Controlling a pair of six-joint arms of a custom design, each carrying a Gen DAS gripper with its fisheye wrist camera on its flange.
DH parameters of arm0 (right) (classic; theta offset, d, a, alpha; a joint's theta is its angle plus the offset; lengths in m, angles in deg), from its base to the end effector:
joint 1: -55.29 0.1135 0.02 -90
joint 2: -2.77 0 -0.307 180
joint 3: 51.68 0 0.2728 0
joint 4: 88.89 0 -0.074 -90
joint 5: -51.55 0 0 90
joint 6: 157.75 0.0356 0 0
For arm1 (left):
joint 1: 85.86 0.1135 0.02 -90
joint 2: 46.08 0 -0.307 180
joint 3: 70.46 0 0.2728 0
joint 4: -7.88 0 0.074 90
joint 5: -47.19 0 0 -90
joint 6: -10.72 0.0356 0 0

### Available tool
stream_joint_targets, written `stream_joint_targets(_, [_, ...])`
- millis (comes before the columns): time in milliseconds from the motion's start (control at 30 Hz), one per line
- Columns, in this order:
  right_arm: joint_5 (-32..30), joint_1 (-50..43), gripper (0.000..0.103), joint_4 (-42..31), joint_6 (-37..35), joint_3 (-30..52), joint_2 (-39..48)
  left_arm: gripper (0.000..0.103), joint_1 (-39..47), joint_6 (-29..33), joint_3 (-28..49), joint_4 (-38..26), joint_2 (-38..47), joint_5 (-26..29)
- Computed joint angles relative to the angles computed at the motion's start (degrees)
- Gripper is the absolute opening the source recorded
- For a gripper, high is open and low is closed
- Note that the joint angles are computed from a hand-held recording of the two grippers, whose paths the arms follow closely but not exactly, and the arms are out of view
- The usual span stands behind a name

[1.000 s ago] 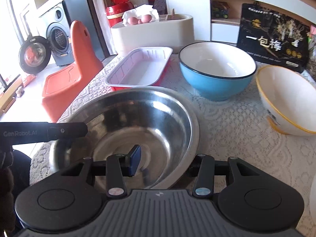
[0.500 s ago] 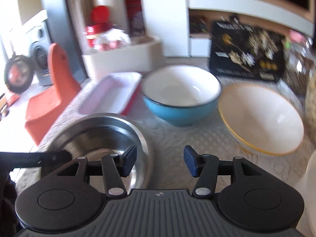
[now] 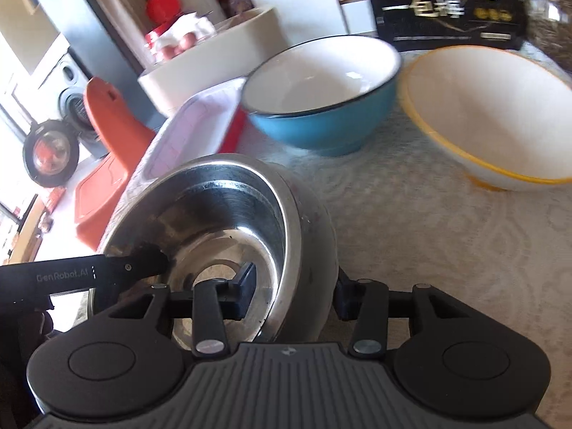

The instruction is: Organize plates and bowls

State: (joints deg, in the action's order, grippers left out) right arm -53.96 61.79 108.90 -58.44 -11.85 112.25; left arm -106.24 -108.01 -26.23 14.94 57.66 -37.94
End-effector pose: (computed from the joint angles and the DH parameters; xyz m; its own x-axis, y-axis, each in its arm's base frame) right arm 0.2812 0.0416 0.0620 -0.8153 0.0640 -0.5754 -0.1431 0.9407 0.3075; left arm 0.2783 -0.1066 0.0898 -0.8418 -0.1982 -0.5021 -0.0104 0.9360 -0.3520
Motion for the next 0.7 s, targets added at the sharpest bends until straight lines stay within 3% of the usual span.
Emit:
stream_joint_targets(233, [-3.2,-3.7,0.045,1.9,-1.8,-1.6,-0.3,0.035,-3.1,-0.4,2.1,-2.0,0.0,-4.9])
stream_joint_targets(367, [-2.2,-5.4,0.045,7.9,-4.5,-6.7,-5.7,0.036,-7.6,-1.0,0.9,-3.5,-5.4,-16.7])
stream_joint_targets(500, [-6.5,-14.1,0.046,7.0,-11.0,-12.8,-20.1,0.035,-13.7,-0.9,1.1,-1.6,-9.6,-26.6])
stream_joint_targets(567, [-8.6,-20.9,0.048,4.1,-13.8,-13.5,-26.1,0.035,-16.1,-0.8,2.6,-0.2,-9.4,-24.3])
stream_joint_targets(700, [-9.9,-35.9,0.048,-0.7,-19.2,-12.9,-30.8,0.035,-18.9,-2.9,10.8,-0.6,-2.7,-5.7])
